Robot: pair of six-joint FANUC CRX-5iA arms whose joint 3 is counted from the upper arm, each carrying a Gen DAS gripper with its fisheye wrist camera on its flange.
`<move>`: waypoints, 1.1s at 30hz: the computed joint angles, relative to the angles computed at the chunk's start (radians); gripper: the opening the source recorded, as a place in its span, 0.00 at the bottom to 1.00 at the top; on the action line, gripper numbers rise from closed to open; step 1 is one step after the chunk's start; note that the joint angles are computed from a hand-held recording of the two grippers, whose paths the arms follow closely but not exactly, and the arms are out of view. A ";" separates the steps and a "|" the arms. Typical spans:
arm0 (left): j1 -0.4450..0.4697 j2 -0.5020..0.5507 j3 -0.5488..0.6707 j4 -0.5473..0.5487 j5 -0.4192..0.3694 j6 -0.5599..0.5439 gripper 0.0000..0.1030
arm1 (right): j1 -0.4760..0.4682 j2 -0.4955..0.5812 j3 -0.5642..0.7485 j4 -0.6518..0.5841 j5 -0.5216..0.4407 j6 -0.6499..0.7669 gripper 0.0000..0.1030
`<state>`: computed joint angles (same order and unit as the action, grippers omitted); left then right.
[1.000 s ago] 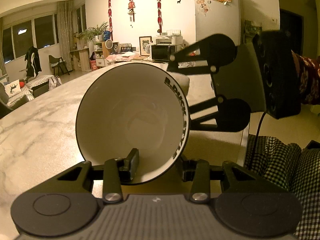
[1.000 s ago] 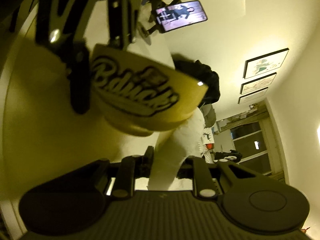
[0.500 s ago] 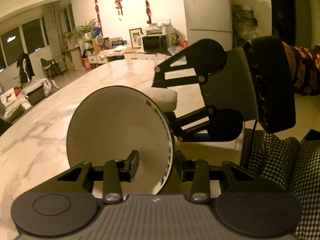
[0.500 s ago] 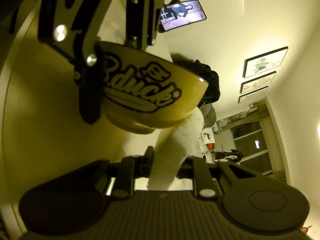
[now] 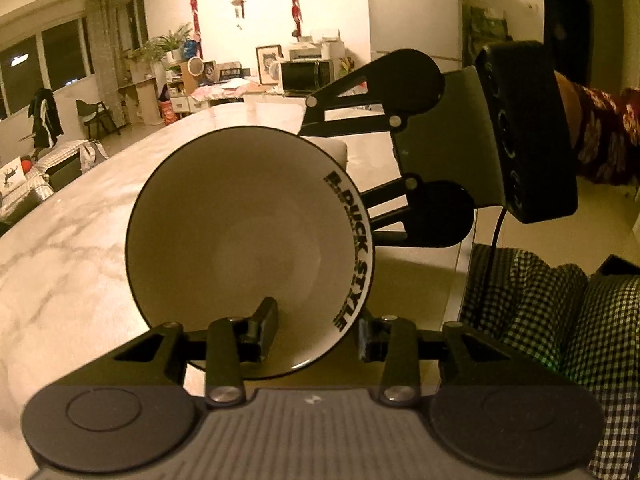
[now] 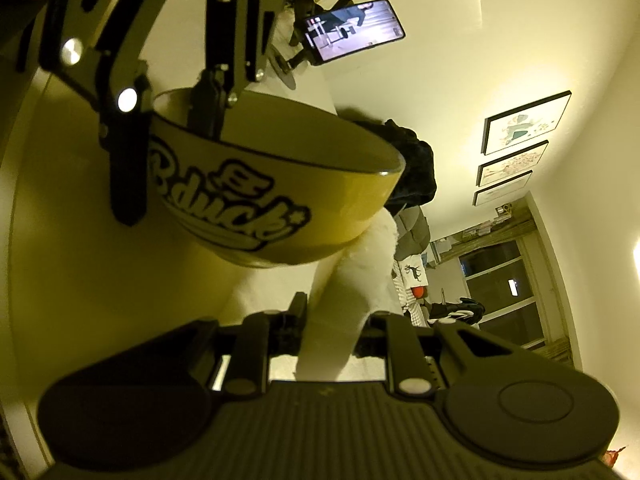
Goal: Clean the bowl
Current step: 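Rotate the bowl with the left gripper while the right gripper scrubs the rim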
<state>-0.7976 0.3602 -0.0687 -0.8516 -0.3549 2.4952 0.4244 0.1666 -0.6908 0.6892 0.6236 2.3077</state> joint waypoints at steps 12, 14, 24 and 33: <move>-0.042 -0.001 0.026 -0.041 -0.051 0.059 0.40 | -0.004 -0.017 -0.005 0.024 0.070 0.045 0.21; -0.049 0.011 0.040 -0.053 -0.061 0.072 0.40 | -0.005 -0.013 -0.005 0.034 0.058 0.047 0.22; -0.049 0.031 0.107 0.068 -0.151 -0.180 0.40 | -0.015 -0.017 -0.009 0.067 0.039 0.030 0.22; -0.087 0.016 0.117 -0.058 -0.158 -0.095 0.36 | -0.025 -0.021 -0.012 0.097 0.032 0.004 0.22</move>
<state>-0.8850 0.3758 0.0482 -0.9098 -0.5128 2.4001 0.3990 0.1453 -0.7029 0.7865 0.6557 2.3116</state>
